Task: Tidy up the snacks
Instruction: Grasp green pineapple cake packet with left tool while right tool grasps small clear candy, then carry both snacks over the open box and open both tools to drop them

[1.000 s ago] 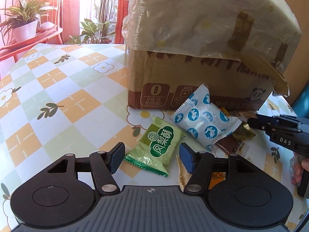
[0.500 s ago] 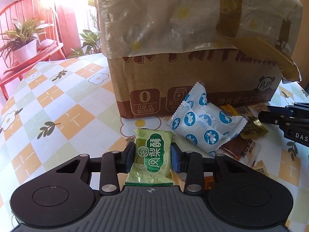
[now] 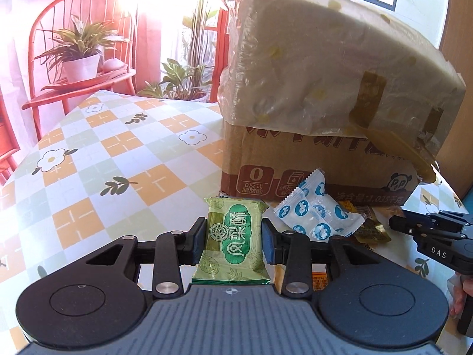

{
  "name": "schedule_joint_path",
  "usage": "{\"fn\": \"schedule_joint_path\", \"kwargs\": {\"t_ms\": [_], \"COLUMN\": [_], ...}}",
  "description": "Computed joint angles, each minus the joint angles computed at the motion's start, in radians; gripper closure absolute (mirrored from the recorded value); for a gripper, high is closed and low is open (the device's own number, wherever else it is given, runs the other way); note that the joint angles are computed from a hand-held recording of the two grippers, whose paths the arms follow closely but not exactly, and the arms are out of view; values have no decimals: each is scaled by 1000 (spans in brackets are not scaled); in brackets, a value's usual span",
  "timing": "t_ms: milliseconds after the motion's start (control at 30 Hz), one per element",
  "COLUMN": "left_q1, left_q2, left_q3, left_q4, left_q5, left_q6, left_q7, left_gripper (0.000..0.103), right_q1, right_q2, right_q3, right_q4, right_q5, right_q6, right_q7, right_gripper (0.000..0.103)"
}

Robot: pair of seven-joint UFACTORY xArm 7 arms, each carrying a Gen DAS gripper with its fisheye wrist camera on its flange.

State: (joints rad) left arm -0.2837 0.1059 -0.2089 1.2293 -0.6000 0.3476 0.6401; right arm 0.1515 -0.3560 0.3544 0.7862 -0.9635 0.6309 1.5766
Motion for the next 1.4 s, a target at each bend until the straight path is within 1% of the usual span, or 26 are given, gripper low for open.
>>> {"fn": "schedule_joint_path", "kwargs": {"t_ms": [167,300,433,500,600,667,767,800,833,867,933,1000,1067,1200,1300,1333,1367,1400], "left_q1": [5,-7,-21,-27,-36,-42,-48,-49,-57,-65,-92,-136,-162,-227,-247,-249,-249,-246], "left_q2": [-57,-85,-111,-116,-104,-80,-21,13,46,81,174,259,339,506,619,638,642,640], "left_q3": [10,24,39,46,48,39,14,4,-3,-7,-10,10,18,58,63,59,56,54], "left_q4": [-33,-29,-1,25,79,131,239,290,339,386,517,642,756,1003,1186,1215,1216,1208], "left_q5": [-88,-150,-238,-310,-352,-359,-330,-316,-269,-209,-85,44,131,307,395,415,430,440], "left_q6": [-4,-12,-18,-10,-18,-26,-26,-18,-23,-29,-11,8,25,108,207,218,212,199], "left_q7": [19,58,120,178,202,208,199,190,147,98,9,-91,-151,-273,-336,-352,-362,-375], "left_gripper": [62,62,62,62,62,62,62,62,62,62,62,62,62,62,62,62,58,53], "right_q1": [20,11,10,0,-22,-33,-51,-56,-61,-64,-73,-75,-72,-66,-58,-55,-53,-53], "right_q2": [-29,-38,-41,-53,-55,-37,2,22,48,69,117,156,189,222,232,231,230,222], "right_q3": [37,72,91,96,96,79,40,21,-5,-21,-64,-93,-120,-171,-190,-193,-196,-199], "right_q4": [32,89,159,181,229,278,355,386,419,445,497,538,573,602,605,602,598,587], "right_q5": [-10,-74,-154,-198,-248,-255,-248,-234,-209,-188,-144,-108,-74,-7,33,42,45,45], "right_q6": [30,35,38,29,23,17,13,12,7,9,15,44,77,107,133,142,143,138], "right_q7": [-17,14,-23,-6,1,-40,-124,-161,-203,-233,-287,-327,-355,-358,-385,-390,-390,-388], "right_gripper": [84,84,84,84,84,84,84,84,84,84,84,84,84,84,82,81,77,66]}}
